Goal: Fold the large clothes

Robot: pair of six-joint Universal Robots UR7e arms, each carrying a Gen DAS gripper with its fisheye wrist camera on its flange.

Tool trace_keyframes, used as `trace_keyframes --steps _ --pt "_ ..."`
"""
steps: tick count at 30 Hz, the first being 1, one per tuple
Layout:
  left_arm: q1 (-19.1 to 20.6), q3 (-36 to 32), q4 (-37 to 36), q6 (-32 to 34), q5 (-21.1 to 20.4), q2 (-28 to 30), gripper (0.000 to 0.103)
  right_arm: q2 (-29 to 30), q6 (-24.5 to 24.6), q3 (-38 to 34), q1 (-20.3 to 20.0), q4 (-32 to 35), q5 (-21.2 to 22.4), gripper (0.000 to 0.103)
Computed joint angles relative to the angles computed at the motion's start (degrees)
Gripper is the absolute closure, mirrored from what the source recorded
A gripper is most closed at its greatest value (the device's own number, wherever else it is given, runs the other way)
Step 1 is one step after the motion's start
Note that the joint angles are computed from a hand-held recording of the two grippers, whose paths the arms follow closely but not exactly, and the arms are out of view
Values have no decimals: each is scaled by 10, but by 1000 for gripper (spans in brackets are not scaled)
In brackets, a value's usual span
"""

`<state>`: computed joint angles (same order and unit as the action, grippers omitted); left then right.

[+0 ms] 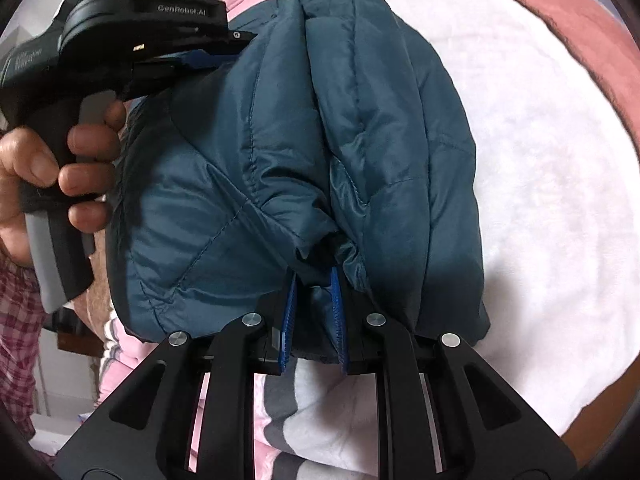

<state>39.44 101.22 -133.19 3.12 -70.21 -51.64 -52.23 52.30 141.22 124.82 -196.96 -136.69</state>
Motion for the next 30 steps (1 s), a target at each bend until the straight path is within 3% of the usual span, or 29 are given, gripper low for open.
trace_keyframes --steps 8,25,30 --pt "0 10 -20 6 9 5 77 1 -37 33 -37 -82 35 88" --pt "-2 18 -43 9 16 8 77 -18 -7 21 -33 -6 20 88" --pt "-5 21 -45 -9 1 -9 75 -29 3 11 -32 39 18 88"
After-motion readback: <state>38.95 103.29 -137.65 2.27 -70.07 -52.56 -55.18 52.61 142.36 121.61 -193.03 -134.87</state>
